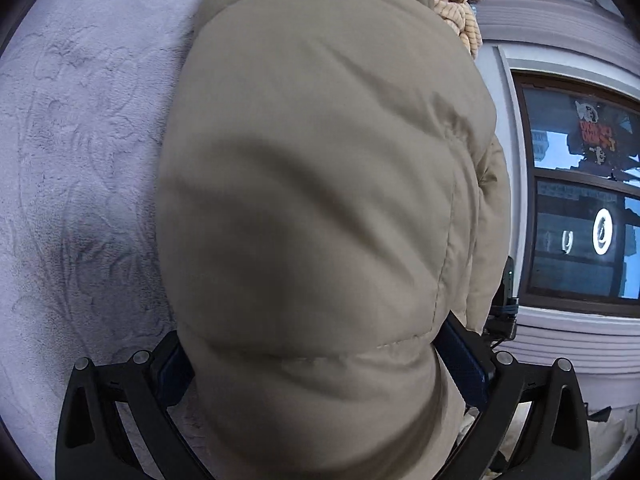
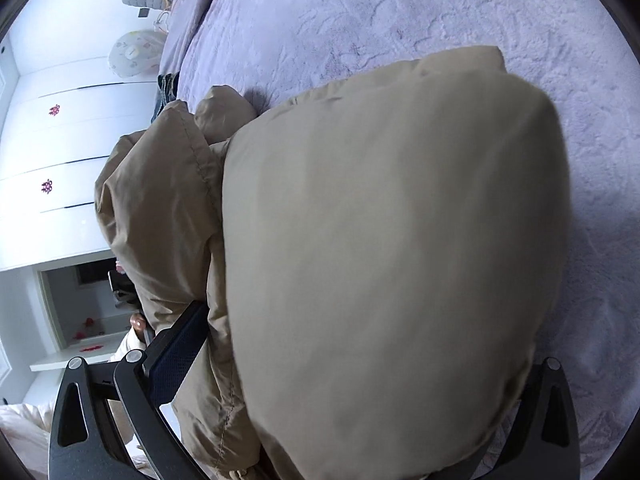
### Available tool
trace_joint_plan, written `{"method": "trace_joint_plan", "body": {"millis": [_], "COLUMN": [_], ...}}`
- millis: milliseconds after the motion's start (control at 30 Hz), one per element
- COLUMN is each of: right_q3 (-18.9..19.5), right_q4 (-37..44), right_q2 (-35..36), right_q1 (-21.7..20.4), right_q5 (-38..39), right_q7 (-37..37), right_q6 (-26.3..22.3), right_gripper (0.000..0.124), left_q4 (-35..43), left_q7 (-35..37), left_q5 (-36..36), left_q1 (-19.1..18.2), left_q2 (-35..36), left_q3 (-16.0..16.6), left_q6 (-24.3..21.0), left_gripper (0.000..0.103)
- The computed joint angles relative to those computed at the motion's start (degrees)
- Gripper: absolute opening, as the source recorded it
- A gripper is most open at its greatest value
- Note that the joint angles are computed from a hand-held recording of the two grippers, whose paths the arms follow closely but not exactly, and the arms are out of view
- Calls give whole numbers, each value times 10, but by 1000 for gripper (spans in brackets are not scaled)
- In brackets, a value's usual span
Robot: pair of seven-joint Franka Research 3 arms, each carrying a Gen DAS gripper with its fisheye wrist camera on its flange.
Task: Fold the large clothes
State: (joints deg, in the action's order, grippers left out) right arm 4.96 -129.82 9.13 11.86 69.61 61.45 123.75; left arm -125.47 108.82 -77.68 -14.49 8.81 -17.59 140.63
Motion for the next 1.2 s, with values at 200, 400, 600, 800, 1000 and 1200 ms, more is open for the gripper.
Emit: {"method": "trace_joint_plan", "body": {"millis": [200, 400, 600, 800, 1000, 1200], "right_q3": [1, -5, -13, -6, 20, 59], "right_q4": [-11, -33, -45, -25, 35, 148], "right_q2": [-6, -34, -62, -65, -33, 50], "right_q1": [4, 1, 2, 20, 55, 101], "right_q5": [9, 31, 62, 82, 101, 104], "right_q7": [34, 36, 17, 25, 46, 95], "right_q6": [19, 12, -4, 8, 57, 135], "right_gripper": [103, 65, 53, 53, 53, 53], "left_q4": [26, 43, 29, 11, -47, -98], "left_q7": [-181, -313, -318, -304, -208, -86], "left_q5": [246, 433, 469, 483, 425, 390], "left_q1": [-47, -64, -60, -54, -37, 8], "left_q2": [-8, -20, -53, -91, -155, -207], "left_q3": [-8, -15, -16, 5, 57, 126], "left_q6": [93, 116, 118, 113, 93, 43], "left_gripper": [93, 76, 75, 75, 75, 75]}}
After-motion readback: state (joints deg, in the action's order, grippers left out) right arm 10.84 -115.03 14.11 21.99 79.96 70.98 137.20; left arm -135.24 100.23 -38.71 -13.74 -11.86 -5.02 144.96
